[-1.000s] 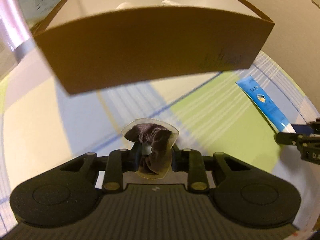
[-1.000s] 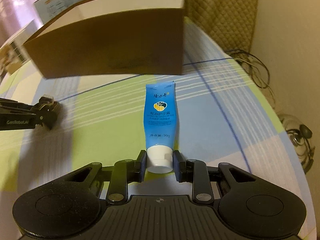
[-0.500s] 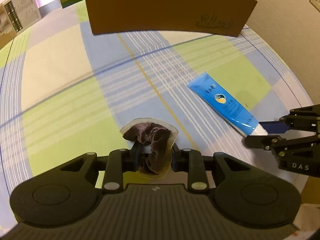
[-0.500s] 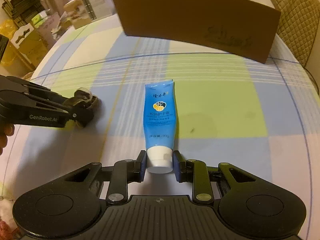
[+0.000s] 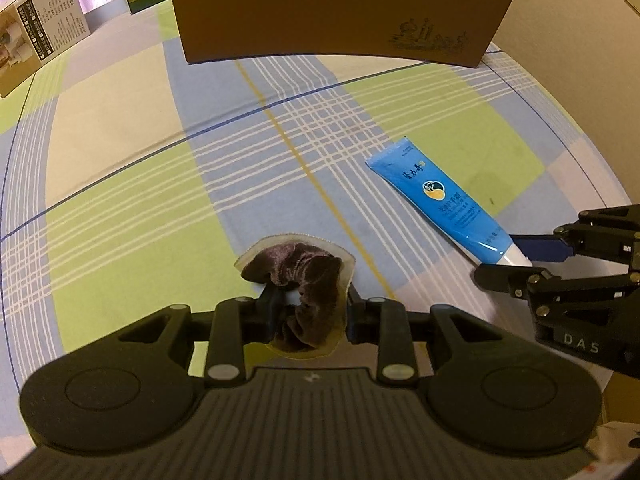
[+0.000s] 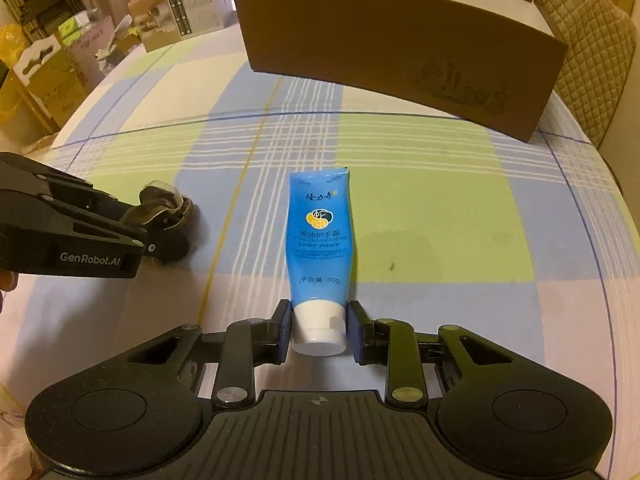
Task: Organize objects
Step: 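Carry the blue tube and plastic tray with both tools over the brown box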
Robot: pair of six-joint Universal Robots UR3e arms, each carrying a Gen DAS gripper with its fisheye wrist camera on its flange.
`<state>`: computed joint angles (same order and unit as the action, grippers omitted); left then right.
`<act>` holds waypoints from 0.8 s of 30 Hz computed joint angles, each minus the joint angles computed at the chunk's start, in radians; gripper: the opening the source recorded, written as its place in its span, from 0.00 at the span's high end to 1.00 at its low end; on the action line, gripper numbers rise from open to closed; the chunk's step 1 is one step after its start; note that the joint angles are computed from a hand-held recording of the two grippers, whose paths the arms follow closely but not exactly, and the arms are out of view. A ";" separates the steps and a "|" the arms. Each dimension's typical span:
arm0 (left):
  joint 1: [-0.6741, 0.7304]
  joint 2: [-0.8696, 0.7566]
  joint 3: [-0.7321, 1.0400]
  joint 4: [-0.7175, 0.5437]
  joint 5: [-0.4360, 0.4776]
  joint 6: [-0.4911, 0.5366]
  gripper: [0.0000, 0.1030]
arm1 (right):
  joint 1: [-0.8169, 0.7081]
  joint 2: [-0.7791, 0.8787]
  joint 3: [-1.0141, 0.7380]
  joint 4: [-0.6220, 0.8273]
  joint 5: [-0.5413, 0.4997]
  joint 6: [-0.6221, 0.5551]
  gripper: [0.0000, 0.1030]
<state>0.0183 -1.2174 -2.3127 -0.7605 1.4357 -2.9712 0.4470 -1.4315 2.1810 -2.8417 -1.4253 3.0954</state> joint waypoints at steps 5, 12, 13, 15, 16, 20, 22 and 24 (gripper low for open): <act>-0.002 0.014 0.000 -0.017 0.000 -0.003 0.74 | 0.000 -0.002 0.003 0.000 0.001 -0.001 0.75; -0.003 0.032 -0.007 -0.031 -0.003 -0.006 0.75 | 0.006 -0.010 0.015 -0.003 0.000 0.002 0.75; -0.004 0.033 -0.006 -0.032 -0.003 -0.006 0.75 | 0.005 -0.013 0.018 -0.003 0.002 0.001 0.75; -0.005 0.035 -0.005 -0.036 -0.001 -0.007 0.75 | 0.003 -0.017 0.022 -0.002 0.005 -0.001 0.75; -0.007 0.037 -0.006 -0.036 0.000 -0.009 0.75 | 0.002 -0.021 0.027 -0.002 0.007 -0.002 0.75; -0.011 0.050 -0.008 -0.044 0.002 -0.014 0.76 | -0.005 -0.030 0.037 -0.003 0.014 -0.004 0.75; -0.013 0.065 -0.010 -0.055 0.004 -0.017 0.76 | -0.009 -0.044 0.055 -0.018 0.018 -0.004 0.75; -0.011 0.081 -0.011 -0.065 0.002 -0.017 0.76 | -0.017 -0.064 0.074 -0.038 0.024 -0.010 0.75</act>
